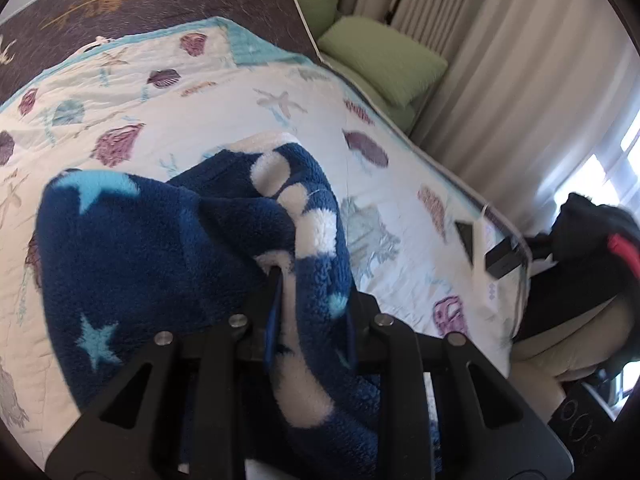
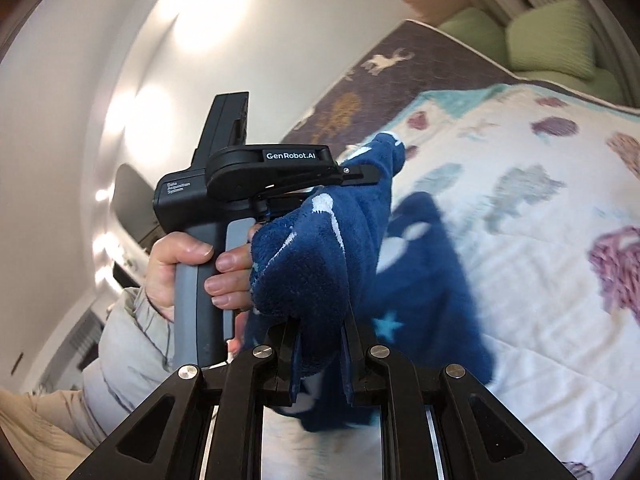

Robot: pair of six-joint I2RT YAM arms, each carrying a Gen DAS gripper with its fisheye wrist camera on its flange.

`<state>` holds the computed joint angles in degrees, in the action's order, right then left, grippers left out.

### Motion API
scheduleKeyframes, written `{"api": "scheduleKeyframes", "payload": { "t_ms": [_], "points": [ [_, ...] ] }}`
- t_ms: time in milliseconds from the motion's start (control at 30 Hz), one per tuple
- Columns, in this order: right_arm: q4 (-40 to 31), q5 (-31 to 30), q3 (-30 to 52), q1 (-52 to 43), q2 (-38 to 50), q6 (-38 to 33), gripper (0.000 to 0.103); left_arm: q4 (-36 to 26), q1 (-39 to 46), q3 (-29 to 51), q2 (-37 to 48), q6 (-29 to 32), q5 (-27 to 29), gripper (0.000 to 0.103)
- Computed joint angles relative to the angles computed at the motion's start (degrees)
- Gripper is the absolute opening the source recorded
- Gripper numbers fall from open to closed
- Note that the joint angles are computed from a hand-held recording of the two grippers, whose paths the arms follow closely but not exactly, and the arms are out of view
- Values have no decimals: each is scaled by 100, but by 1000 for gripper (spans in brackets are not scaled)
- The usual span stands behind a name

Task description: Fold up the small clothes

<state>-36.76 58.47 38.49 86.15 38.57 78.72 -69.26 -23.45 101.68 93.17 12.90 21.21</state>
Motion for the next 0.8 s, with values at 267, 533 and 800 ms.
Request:
{"api": "scheduleKeyframes", "payload": {
  "t_ms": [267,533,800],
  "points": [
    [-432,-191,-624,57,-472,1217,15,342,-489,-394,133,-149,-444,33],
    [-1388,-2,-515,536,-309,2531,15,964,-767,-964,-165,-237,-522,42],
    [-1933,-109,-67,596,201,2651,24,731,209,-675,-1036,182,555,66]
  ]
}}
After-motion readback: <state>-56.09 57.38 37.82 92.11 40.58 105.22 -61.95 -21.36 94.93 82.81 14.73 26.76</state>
